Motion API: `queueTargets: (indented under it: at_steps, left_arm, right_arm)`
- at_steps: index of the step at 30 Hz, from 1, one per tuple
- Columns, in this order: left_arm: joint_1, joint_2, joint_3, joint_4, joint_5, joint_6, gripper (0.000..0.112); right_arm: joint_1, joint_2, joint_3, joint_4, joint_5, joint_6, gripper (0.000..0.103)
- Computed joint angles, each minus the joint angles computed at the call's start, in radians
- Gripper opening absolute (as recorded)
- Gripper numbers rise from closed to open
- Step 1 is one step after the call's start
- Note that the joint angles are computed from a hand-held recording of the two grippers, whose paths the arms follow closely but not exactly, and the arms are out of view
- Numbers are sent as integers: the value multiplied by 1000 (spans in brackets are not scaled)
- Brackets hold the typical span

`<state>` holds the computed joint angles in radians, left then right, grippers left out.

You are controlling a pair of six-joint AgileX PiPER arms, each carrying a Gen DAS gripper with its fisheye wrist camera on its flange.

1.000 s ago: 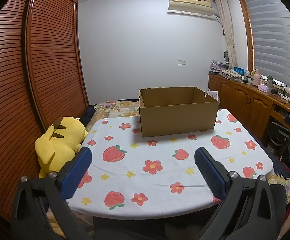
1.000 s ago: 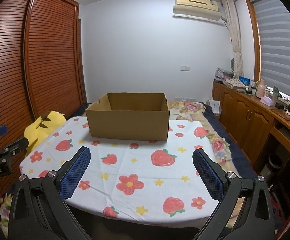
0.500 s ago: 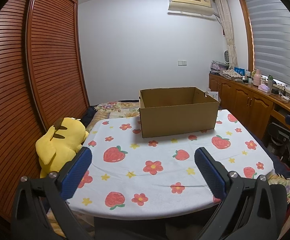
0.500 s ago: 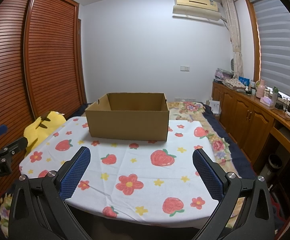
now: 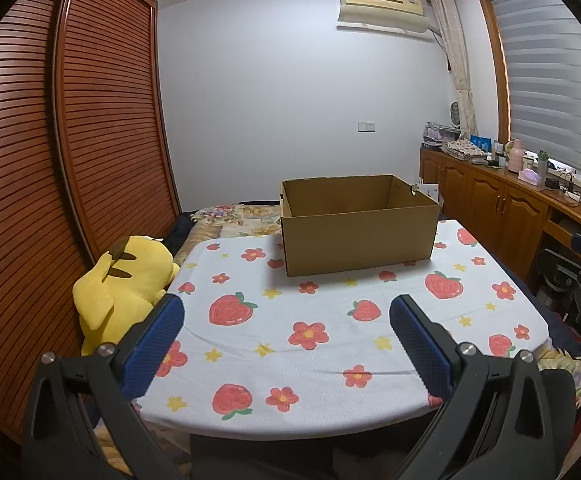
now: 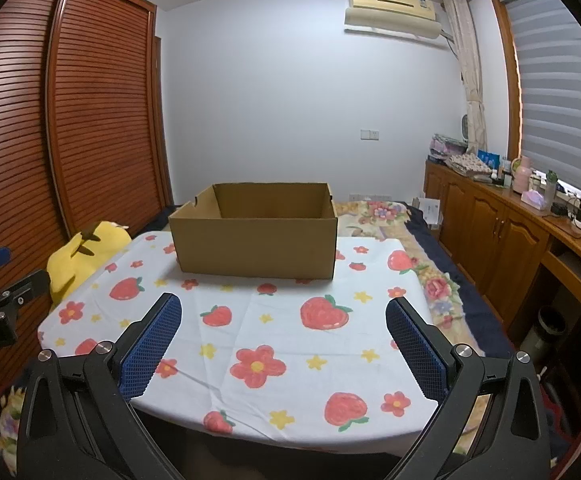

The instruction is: Organize snacks

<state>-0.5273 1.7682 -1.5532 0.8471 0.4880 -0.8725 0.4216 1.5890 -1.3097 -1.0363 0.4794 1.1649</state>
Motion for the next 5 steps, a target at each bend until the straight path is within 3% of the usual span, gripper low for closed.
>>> queueTargets:
  at_steps: [5]
  left_arm:
    - [-1, 1, -4, -5, 4, 4, 103]
  right_arm:
    - [-1, -1, 2, -1, -1, 1, 103]
